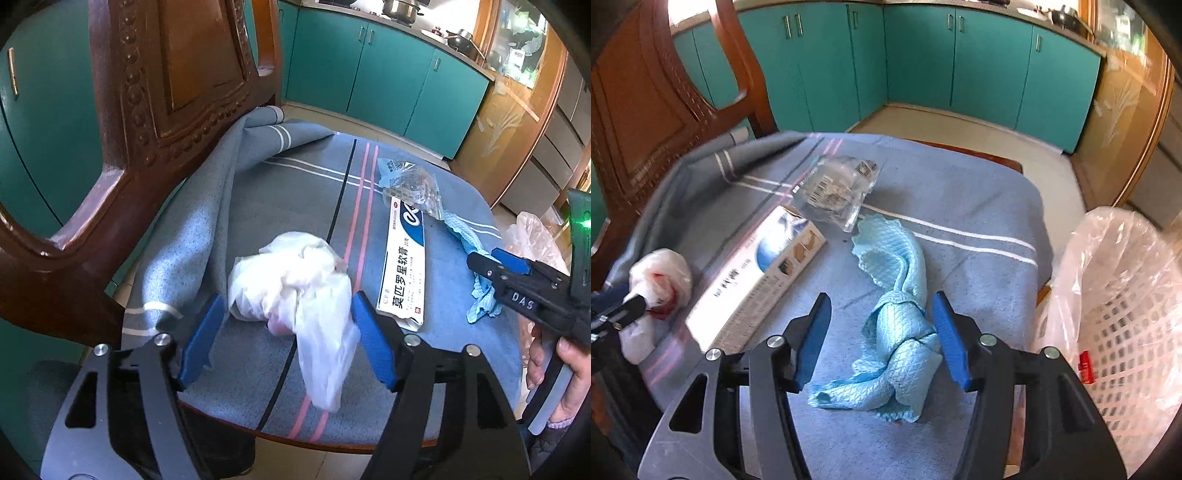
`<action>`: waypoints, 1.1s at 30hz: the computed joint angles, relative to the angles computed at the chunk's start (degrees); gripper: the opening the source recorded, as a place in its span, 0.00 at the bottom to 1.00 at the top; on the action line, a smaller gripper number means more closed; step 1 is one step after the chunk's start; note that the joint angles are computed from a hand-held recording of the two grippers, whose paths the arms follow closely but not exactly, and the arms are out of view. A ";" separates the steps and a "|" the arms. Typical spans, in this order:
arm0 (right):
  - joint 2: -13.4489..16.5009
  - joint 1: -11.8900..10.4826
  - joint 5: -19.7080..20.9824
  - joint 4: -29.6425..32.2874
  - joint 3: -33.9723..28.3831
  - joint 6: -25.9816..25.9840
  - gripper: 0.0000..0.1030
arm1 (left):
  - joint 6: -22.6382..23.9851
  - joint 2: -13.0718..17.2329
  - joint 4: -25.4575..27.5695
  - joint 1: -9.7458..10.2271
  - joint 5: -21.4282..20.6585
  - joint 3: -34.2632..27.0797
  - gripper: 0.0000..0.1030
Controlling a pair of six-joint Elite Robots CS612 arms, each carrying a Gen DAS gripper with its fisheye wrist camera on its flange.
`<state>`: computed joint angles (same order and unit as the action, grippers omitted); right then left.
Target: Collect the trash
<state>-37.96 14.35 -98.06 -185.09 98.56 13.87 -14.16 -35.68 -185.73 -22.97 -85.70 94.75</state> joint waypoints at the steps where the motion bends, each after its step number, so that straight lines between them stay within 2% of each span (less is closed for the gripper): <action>1: 0.09 0.18 -0.71 0.43 -0.22 -0.28 0.55 | 0.16 0.00 -0.17 -0.16 0.66 0.03 0.73; 9: 0.53 0.60 -3.13 2.94 -1.00 -0.51 0.56 | 1.99 -0.05 -1.18 -0.83 2.85 0.28 0.79; 13: 0.58 0.68 -2.98 3.21 -1.03 -0.82 0.59 | 2.15 0.00 -0.25 -0.82 2.74 0.13 0.80; 33: 1.06 1.05 -2.17 4.36 -1.81 -2.53 0.61 | 2.13 0.10 1.49 -0.83 2.24 -0.07 0.83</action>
